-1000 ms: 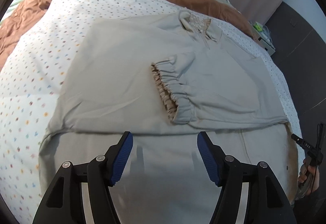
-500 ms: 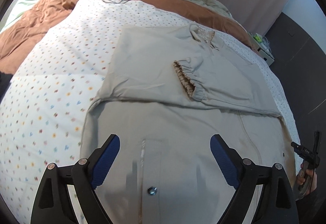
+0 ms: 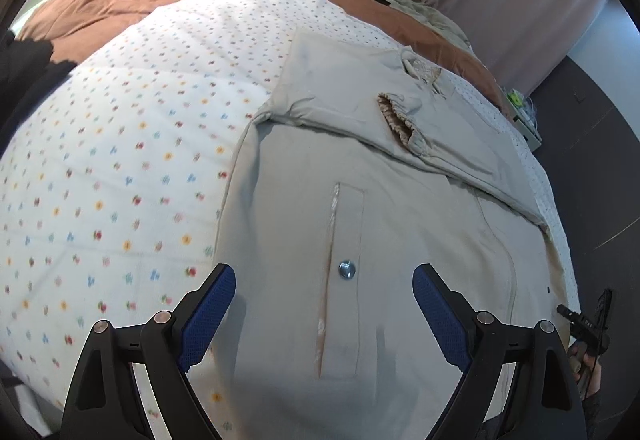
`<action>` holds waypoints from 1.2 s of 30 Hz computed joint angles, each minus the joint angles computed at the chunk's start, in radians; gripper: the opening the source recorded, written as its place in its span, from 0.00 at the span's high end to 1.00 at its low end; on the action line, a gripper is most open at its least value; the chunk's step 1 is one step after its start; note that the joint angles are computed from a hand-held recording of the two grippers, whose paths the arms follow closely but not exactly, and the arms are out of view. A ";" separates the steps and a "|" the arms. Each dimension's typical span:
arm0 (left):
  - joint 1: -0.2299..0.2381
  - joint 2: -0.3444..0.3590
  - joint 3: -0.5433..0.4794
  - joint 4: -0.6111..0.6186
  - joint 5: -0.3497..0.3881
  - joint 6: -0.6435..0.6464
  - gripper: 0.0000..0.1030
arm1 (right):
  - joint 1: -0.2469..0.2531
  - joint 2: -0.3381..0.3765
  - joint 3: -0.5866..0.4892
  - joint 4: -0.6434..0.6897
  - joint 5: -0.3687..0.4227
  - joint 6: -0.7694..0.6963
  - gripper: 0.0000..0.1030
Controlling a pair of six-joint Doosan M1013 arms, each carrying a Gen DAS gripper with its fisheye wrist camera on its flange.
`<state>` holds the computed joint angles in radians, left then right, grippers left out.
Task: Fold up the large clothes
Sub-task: 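Move both tools down to the jacket hem, then close both tools on the jacket hem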
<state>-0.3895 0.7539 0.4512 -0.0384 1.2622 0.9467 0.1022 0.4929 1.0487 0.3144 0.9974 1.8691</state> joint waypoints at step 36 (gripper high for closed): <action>0.057 -0.213 0.468 -0.317 -0.241 0.007 0.47 | -0.034 -0.126 0.295 0.561 -0.217 -0.243 0.38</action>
<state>-0.3322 0.5412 0.9193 -0.3556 1.0209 0.9541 0.0681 0.3674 1.3440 0.8754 0.7807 1.6260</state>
